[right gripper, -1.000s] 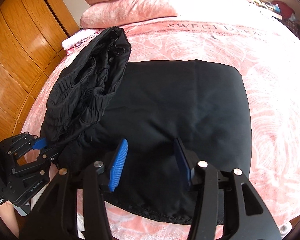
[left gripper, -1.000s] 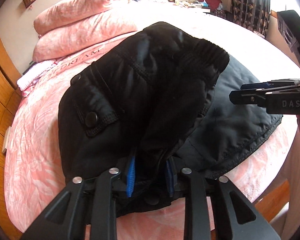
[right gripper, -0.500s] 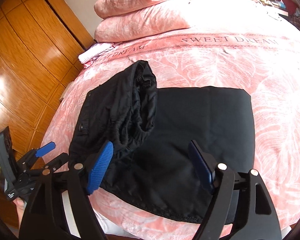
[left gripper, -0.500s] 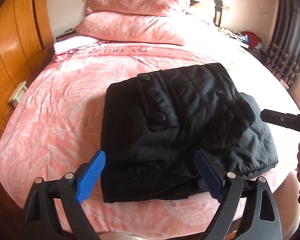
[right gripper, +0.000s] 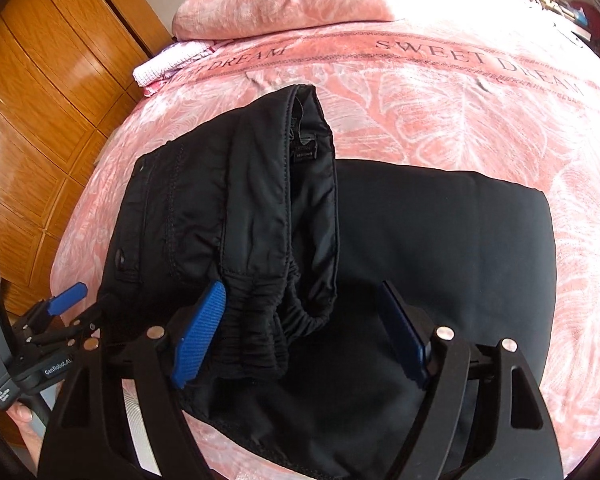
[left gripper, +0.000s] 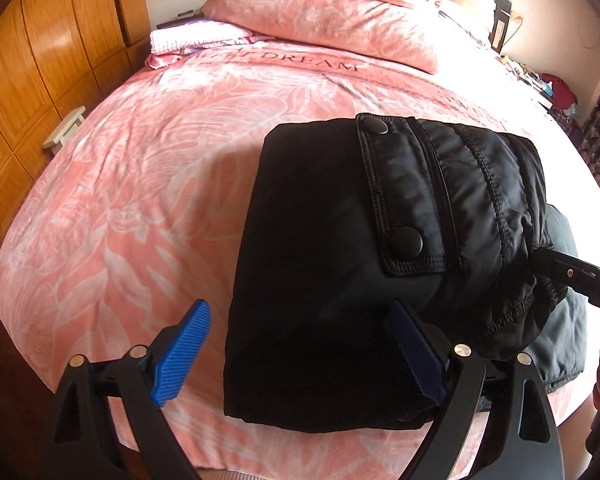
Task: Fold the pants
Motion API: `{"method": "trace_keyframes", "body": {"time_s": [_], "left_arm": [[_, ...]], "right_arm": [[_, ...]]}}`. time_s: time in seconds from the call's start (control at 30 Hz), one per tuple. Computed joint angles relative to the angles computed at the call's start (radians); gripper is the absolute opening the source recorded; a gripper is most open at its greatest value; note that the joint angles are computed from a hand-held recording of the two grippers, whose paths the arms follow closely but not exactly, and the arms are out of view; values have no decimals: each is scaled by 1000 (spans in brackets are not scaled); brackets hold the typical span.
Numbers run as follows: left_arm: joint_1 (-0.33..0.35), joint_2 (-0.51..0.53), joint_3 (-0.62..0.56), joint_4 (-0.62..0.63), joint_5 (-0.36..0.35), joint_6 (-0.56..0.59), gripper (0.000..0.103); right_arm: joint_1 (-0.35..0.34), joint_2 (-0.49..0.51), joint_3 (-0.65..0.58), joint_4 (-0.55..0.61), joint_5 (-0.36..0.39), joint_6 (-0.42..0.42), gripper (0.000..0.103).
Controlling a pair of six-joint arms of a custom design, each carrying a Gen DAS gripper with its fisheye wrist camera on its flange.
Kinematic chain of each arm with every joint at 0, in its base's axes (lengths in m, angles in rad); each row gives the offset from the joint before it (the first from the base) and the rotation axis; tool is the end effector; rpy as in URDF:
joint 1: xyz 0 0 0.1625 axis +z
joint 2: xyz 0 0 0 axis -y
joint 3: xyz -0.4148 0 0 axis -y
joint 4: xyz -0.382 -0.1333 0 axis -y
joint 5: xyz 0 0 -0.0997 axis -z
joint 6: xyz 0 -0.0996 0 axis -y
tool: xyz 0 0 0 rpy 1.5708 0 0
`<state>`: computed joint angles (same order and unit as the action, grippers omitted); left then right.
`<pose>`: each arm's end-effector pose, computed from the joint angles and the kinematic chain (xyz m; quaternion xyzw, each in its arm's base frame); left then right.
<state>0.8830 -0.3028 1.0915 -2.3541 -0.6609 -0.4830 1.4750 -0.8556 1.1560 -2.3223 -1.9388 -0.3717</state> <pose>-0.3216 -0.7252 -0.0465 0.0930 0.8935 -0.2408 0.3676 0.0236 -0.7730 0.3225 0.0912 -0.9547 0.1726 0.2244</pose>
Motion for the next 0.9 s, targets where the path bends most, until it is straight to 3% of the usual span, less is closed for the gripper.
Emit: {"method": "trace_keyframes", "body": {"time_s": [0.3, 0.37, 0.53, 0.7, 0.9], "left_arm": [[8, 33, -68, 55, 1, -7, 90], [10, 27, -62, 59, -3, -24, 90], [15, 0, -29, 47, -7, -63, 89], [17, -15, -14, 58, -3, -99, 89], [-1, -27, 4, 14, 2, -86, 89]], "right_arm": [[3, 28, -32, 44, -7, -35, 73], [-1, 30, -40, 71, 22, -38, 56], [9, 21, -13, 27, 27, -66, 34], [20, -11, 16, -8, 57, -77, 21], [39, -87, 52, -35, 173, -133, 18]]}}
